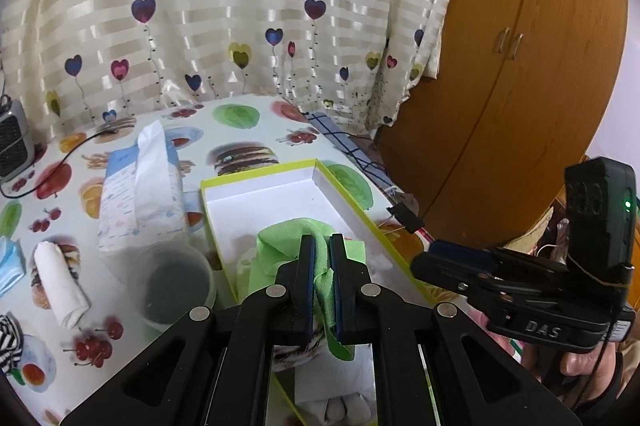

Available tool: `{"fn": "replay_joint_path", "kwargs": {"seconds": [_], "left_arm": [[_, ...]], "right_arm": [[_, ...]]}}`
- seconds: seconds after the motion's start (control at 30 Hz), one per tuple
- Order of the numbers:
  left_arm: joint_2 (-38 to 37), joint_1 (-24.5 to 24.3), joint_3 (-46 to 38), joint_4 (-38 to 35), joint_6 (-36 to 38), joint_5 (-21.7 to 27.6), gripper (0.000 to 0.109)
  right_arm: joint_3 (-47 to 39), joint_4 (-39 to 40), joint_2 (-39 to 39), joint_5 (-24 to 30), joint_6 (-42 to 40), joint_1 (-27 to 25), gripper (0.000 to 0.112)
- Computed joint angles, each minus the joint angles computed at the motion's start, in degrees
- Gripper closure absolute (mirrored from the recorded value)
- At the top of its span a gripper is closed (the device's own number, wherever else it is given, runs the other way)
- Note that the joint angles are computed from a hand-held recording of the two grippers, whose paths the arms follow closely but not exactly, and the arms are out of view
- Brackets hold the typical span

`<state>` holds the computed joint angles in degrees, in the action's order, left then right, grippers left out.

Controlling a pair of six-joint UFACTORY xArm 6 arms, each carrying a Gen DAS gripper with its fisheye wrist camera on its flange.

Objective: Organize soft objects
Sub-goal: 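Lower the green cloth into the box and open the left gripper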

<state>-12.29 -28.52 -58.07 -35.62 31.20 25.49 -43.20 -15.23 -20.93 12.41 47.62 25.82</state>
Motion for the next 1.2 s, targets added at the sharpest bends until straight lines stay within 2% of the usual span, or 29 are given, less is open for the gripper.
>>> {"fn": "replay_joint_path", "kwargs": {"seconds": [0.27, 0.43, 0.63, 0.73, 0.8, 0.87, 0.97, 1.2], "left_arm": [[5.1, -2.7, -3.5, 3.5, -2.7, -1.0, 0.102], [8.4, -3.4, -5.1, 6.5, -4.9, 1.4, 0.102], [9.1, -3.9, -5.1, 5.2, -2.8, 2.4, 0.091], [9.9, -4.1, -5.7, 6.2, -3.6, 2.7, 0.091], [9.8, -4.2, -5.7, 5.6, -3.0, 2.8, 0.089], [8.9, -4.1, -5.4, 3.8, -1.6, 3.4, 0.077], [6.9, -3.9, -4.4, 0.6, 1.1, 3.5, 0.070], [2.1, -3.2, -0.8, 1.3, -0.1, 2.0, 0.068]], "right_arm": [[3.2, 0.3, -3.2, -0.6, 1.2, -1.8, 0.073], [4.4, 1.1, -4.1, -0.8, 0.8, -2.3, 0.073], [5.2, 2.3, -4.5, -1.0, 0.1, -2.6, 0.073], [5.2, 2.4, -4.5, -0.9, 0.0, -2.6, 0.073], [5.2, 2.4, -4.6, -0.9, -0.1, -2.5, 0.073], [5.0, 1.5, -4.8, -0.4, 0.5, -2.3, 0.073], [4.7, -0.5, -5.5, 0.5, 2.2, -2.3, 0.073], [4.0, -3.5, -6.0, 1.5, 4.8, -1.3, 0.073]]}}
